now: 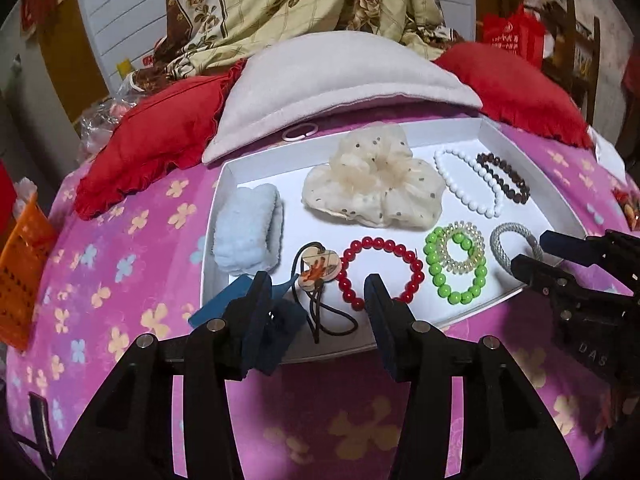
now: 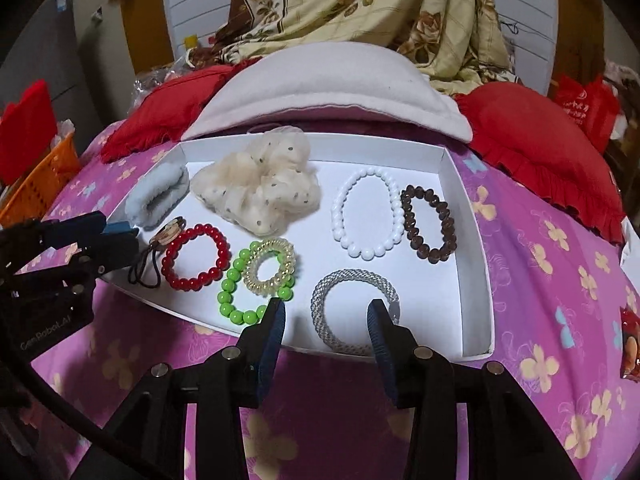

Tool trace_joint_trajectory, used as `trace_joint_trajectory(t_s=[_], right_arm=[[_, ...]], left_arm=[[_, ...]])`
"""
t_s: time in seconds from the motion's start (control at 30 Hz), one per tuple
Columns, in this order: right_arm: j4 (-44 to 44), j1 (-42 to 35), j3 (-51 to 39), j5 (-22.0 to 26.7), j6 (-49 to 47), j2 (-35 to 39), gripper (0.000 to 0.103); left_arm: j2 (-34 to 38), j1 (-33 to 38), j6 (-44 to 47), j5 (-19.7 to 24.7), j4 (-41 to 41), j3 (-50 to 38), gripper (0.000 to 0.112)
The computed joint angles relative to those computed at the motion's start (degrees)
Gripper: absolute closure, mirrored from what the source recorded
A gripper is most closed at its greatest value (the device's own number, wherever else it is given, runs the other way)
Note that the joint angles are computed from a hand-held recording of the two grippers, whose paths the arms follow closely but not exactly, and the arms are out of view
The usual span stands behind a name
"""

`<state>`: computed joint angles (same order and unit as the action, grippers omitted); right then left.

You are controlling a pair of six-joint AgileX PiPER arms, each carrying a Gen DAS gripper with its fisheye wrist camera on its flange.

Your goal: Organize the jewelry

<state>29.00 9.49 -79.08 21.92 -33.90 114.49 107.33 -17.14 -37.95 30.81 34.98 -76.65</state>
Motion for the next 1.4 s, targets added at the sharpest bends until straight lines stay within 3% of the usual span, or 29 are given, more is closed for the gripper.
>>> trace_joint_trajectory(t_s=[0.1, 0.3, 0.4, 0.5, 0.63, 0.73, 0.8, 0.93, 0.97, 1.03, 1.13, 1.23, 1.3, 1.4], right_arm=[[5.1, -1.8, -1.3, 2.9, -3.4, 0.9, 0.06], [8.3, -1.8, 1.4, 2.1, -7.2, -0.8, 0.06], [14.2, -2.7, 4.4, 2.0, -13.2, -2.3, 0.06], [21.1, -3.7, 6.7, 1.6, -20.2, -3.1, 0.058], [20.8, -3.8, 7.4, 0.5, -19.5, -3.8, 0.058], [27.9, -6.3, 10.3, 0.9, -24.5, -7.9, 0.058], [30.9, -7.6, 12.7, 1.2, -27.4, -11.0, 0.057], [41.6, -11.2, 21.6, 2.2, -38.4, -19.7, 0.038], [45.1, -12.4, 24.9, 2.7, -42.2, -22.3, 0.038], [49.1, -13.9, 29.9, 2.8, -47.2, -26.4, 0.038], [54.4, -16.0, 38.4, 2.5, -54.0, -33.6, 0.037], [54.9, -17.9, 43.4, 3.4, -55.7, -38.3, 0.036], [54.4, -19.4, 46.7, 4.0, -56.0, -42.0, 0.035], [51.9, -21.4, 50.9, 4.4, -55.0, -48.4, 0.034]], left_arm=[[-0.4, -0.5, -1.1, 0.3, 0.5, 0.4, 0.065], [-1.8, -1.6, -1.2, -0.9, -0.8, 2.4, 0.065], [0.3, -1.2, 0.2, 0.3, -2.9, 1.4, 0.065], [-0.7, -1.9, -3.3, 0.3, 0.6, 3.4, 0.064], [-2.6, -1.5, -3.6, -1.6, -0.9, 6.0, 0.064], [-5.0, -0.4, -1.4, -3.8, -4.9, 8.0, 0.064], [-8.3, -1.1, -6.0, -5.0, -1.9, 11.3, 0.064], [-16.0, -4.9, -22.5, -4.3, 11.4, 18.7, 0.063], [-18.2, -6.1, -26.9, -3.6, 14.8, 20.7, 0.062], [-22.6, -9.4, -35.8, -0.7, 22.0, 24.5, 0.061], [-27.8, -16.0, -44.9, 7.4, 29.0, 28.2, 0.058], [-32.5, -22.3, -49.2, 13.9, 31.1, 30.9, 0.05], [-35.6, -28.0, -52.4, 20.0, 32.3, 32.4, 0.034], [-38.0, -36.5, -56.6, 28.5, 34.3, 34.0, 0.03]])
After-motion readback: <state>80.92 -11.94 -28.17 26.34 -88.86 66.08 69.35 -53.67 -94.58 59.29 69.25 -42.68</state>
